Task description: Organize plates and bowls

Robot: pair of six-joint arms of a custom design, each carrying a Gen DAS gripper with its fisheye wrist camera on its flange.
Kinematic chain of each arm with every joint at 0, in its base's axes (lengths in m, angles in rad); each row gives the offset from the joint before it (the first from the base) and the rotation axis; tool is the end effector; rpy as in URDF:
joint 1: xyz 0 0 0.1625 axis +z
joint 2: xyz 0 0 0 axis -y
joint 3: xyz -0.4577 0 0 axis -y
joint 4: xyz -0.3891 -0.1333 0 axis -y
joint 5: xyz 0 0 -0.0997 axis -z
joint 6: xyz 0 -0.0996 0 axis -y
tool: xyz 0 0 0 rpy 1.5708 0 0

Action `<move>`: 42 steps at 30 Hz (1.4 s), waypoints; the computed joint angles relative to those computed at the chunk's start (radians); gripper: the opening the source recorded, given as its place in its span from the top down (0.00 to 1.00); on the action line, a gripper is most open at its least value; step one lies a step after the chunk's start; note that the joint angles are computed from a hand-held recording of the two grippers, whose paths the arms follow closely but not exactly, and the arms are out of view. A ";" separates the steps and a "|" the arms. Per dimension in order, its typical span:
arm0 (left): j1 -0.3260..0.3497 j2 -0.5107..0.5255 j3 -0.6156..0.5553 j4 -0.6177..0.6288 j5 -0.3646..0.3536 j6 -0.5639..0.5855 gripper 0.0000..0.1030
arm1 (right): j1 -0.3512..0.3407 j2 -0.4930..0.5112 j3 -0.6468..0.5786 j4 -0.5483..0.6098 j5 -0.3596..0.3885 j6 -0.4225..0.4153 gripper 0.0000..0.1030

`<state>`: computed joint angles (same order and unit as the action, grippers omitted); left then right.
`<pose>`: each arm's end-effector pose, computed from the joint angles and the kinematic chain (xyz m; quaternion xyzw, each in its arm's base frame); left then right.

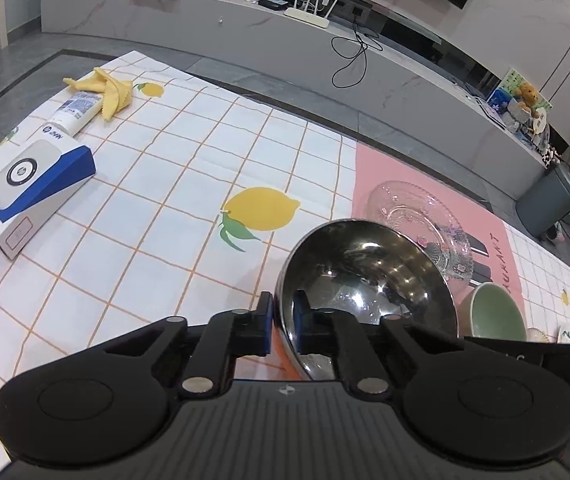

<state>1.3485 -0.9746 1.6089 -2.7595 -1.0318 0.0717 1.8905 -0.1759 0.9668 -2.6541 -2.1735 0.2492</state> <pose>0.0255 -0.7236 0.2905 0.0637 0.9278 -0.2823 0.2355 0.3380 -0.7765 -0.0839 -0.0099 -0.9457 0.2159 0.2428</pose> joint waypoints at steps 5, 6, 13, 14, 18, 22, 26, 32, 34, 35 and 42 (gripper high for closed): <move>-0.015 -0.029 0.027 -0.008 -0.015 -0.011 0.94 | 0.005 -0.045 0.075 -0.036 0.018 0.025 0.86; -0.022 -0.033 0.034 -0.012 -0.014 -0.009 0.94 | 0.008 -0.057 0.096 -0.053 0.018 0.028 0.86; -0.089 -0.088 0.124 -0.070 -0.022 0.014 0.94 | 0.028 -0.168 0.284 -0.213 0.011 0.035 0.86; -0.099 -0.095 0.134 -0.073 -0.025 0.011 0.94 | 0.033 -0.185 0.316 -0.247 0.002 0.029 0.86; -0.145 -0.136 0.188 -0.081 -0.024 -0.002 0.94 | 0.051 -0.252 0.429 -0.348 -0.015 0.020 0.86; -0.197 -0.187 0.266 -0.115 -0.004 -0.008 0.94 | 0.066 -0.320 0.546 -0.433 -0.003 0.026 0.86; -0.237 -0.233 0.337 -0.132 0.008 -0.039 0.94 | 0.090 -0.370 0.654 -0.543 -0.018 0.022 0.86; -0.293 -0.302 0.444 -0.156 0.038 -0.078 0.94 | 0.132 -0.421 0.794 -0.678 -0.058 0.018 0.86; -0.306 -0.321 0.471 -0.151 0.049 -0.102 0.94 | 0.137 -0.435 0.831 -0.689 -0.053 0.035 0.86; -0.309 -0.328 0.481 -0.146 0.051 -0.113 0.94 | 0.137 -0.444 0.852 -0.695 -0.046 0.046 0.86; -0.307 -0.374 0.542 -0.109 0.044 -0.194 0.94 | 0.124 -0.478 0.958 -0.744 0.003 0.134 0.85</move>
<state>1.0419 -1.3483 2.1513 -2.8684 -0.9878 -0.1226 2.0141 -0.6538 1.9251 -3.3979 -2.1706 0.3833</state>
